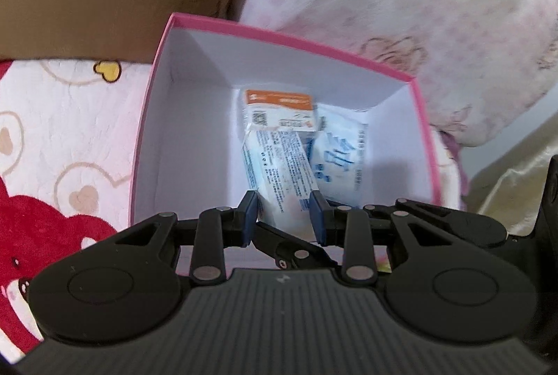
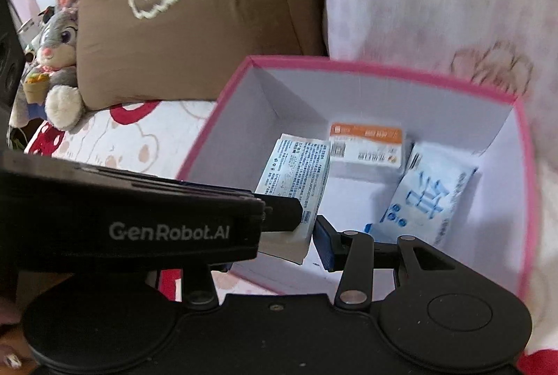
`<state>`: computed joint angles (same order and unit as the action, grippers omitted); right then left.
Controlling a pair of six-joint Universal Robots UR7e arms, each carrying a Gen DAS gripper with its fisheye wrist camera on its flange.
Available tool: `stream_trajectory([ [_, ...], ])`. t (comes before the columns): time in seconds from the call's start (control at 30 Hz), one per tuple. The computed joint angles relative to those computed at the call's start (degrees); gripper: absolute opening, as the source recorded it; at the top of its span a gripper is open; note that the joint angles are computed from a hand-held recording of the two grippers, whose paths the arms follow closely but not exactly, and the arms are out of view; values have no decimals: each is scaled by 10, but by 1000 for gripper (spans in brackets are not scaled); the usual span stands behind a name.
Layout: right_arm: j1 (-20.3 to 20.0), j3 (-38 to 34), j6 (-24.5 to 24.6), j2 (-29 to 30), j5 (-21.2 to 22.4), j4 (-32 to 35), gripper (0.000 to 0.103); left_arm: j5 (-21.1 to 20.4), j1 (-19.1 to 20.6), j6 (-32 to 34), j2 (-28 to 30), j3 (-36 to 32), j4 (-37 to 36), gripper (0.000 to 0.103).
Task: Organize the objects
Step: 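Carry the white packet with the left gripper into the pink box, then open the left gripper to drop the packet inside the box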
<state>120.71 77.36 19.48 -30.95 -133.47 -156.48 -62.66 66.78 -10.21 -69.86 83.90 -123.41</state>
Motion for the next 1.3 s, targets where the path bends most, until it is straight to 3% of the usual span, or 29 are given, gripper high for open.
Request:
stream_trajectory([
  [0.17, -22, -2, 19, 3, 40, 12, 49, 16, 12, -8, 24, -17, 19, 30],
  [0.4, -37, -29, 46, 19, 38, 50, 48, 5, 31, -19, 59, -58, 50, 30],
  [0.67, -36, -72, 39, 50, -15, 83, 48, 9, 39, 12, 80, -70, 27, 23],
  [0.9, -41, -93, 32, 63, -14, 98, 49, 17, 44, 22, 89, -73, 15, 20],
  [1.03, -39, -86, 30, 62, -20, 84, 51, 32, 39, 29, 85, -61, -3, 20],
  [1.13, -30, -74, 20, 55, -43, 69, 62, 32, 36, 31, 74, -47, -21, 21],
  [1.3, -11, -29, 12, 23, -59, 56, 63, 35, 22, 46, 43, -26, -20, 24],
])
